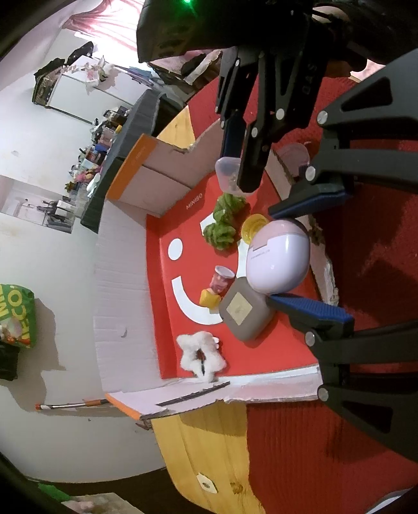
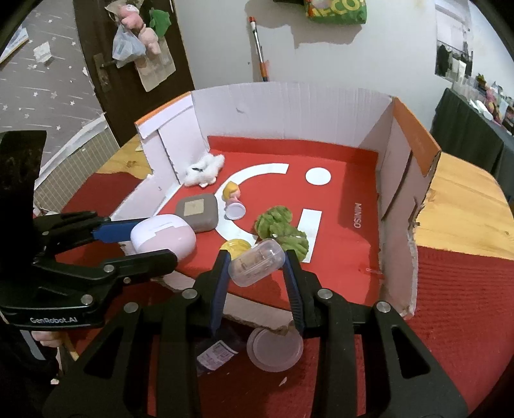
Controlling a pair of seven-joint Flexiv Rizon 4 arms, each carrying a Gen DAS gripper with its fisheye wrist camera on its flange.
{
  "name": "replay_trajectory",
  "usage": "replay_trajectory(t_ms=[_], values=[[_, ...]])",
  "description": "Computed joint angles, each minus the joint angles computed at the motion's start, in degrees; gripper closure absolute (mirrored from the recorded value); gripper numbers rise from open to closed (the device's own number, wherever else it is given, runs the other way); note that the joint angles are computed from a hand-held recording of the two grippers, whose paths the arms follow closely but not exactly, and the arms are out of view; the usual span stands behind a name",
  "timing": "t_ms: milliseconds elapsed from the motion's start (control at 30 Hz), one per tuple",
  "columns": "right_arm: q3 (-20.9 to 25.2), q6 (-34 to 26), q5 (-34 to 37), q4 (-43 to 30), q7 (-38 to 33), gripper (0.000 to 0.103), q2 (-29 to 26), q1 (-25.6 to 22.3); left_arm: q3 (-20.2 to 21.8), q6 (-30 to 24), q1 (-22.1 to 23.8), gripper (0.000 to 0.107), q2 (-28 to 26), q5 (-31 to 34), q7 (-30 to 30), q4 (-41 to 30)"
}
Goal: Organize objects
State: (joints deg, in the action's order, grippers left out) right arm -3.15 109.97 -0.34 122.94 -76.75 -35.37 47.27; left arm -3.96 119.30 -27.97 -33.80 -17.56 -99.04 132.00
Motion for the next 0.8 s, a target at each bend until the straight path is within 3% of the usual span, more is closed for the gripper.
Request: replay_trajectory(t_ms=[333, 600, 800], values=[[2.14, -3.43, -3.51, -2.05, 1.57, 0.071, -1.41, -3.09, -1.42, -2.99, 2.70, 0.057, -1.20, 2.90, -0.64, -1.47], [3.57, -5.48, -6.58, -3.27, 3.23, 0.071, -2.06, -5.33, 2.49, -5.33, -1.26, 0.057, -0.94, -0.18, 1.05, -2.43], [3.78, -6.57, -8.12, -4.10, 4.45, 0.071, -2.64, -6.53, 0.37, -5.32, 1.50, 0.057, -1.06, 1.71, 0.56, -2.55]])
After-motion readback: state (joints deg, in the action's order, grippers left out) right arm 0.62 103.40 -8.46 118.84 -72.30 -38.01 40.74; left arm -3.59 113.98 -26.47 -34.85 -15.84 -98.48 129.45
